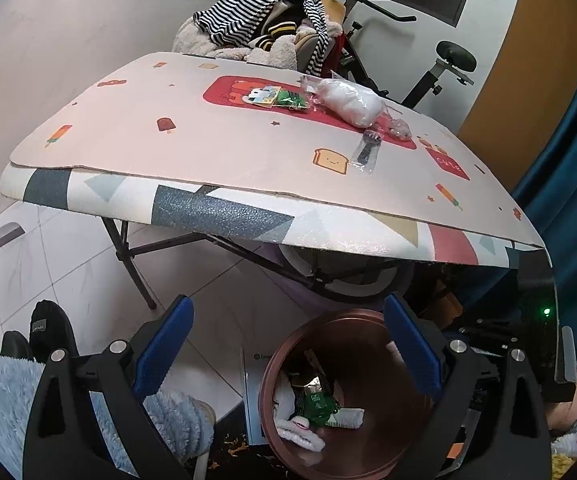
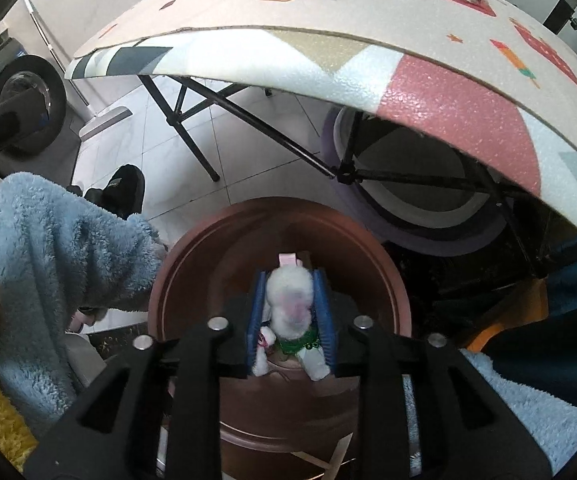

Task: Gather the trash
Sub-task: 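Lower both plush toys over the bin and open both grippers, then reach the left gripper to the wrapped plastic fork and grasp it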

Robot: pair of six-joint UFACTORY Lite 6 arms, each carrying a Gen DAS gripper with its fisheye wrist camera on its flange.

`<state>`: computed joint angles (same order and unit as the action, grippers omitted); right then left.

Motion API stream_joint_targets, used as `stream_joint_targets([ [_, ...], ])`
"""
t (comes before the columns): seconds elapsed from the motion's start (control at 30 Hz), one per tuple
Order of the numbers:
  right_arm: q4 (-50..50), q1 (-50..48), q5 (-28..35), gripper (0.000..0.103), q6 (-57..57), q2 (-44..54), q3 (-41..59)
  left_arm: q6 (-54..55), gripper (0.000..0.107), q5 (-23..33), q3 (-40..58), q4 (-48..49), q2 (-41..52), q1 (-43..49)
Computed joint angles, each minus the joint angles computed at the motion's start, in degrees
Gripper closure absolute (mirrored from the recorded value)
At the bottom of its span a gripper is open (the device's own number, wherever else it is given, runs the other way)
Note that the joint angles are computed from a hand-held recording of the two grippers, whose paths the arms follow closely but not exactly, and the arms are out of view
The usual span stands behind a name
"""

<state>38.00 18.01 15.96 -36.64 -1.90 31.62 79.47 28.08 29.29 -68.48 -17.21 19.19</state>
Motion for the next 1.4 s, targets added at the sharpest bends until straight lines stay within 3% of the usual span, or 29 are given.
stream_joint_targets([
  [0.07, -0.1, -0.2, -0.8, 0.027, 0.2, -2.1, -1.3, 0.1, 0.014, 0.1, 0.1, -0.1, 0.3, 0.3],
  [0.2, 0.4, -0.5, -2.3, 0.008, 0.0, -5.7, -3.3, -0.4, 0.014, 0.1, 0.5, 0.0, 1.2, 0.5],
  [0.33, -0.6, -1.8, -2.4, 0.006, 1.5, -8.2, -3.7, -1.0, 0.014, -0.7, 1.2, 0.4, 1.9, -0.3],
  [0.57, 11.2, -12.5, 2.5, 0.006, -11.6, -13.8, -2.3, 5.0, 0.010, -5.3, 3.6, -2.1, 2.8, -5.5],
  [0.77, 18.1, -21.5, 8.6, 0.006, -18.6, -11.4, 5.1, 8.3, 0.010, 1.8, 14.5, -3.3, 12.0, -7.9],
  [0.87, 20.9, -24.4, 9.8, 0.006, -20.3, -10.1, 8.7, 5.4, 0.010, 2.1, 20.6, -1.9, 16.6, -11.3],
  [0.97, 23.0, -26.5, 9.5, 0.006, -21.2, -8.2, 11.6, 0.0, 0.010, 1.3, 29.1, 1.8, 23.6, -15.2],
  [1.03, 22.6, -28.5, 12.4, 0.006, -20.4, -4.8, 14.7, -4.6, 0.010, 0.3, 35.7, 4.9, 29.2, -17.7],
  [1.1, 22.1, -29.9, 13.6, 0.006, -19.9, -2.9, 16.9, -10.4, 0.024, -0.6, 42.6, 9.1, 35.0, -19.9],
  [1.2, 16.6, -29.3, 10.1, 0.006, -15.1, -2.9, 17.8, -24.3, 0.039, -1.4, 54.5, 20.9, 44.5, -23.0],
  [1.4, 12.9, -31.1, 7.6, 0.006, -13.0, -1.8, 18.7, -42.6, 0.041, 2.5, 77.3, 39.2, 61.2, -27.8],
])
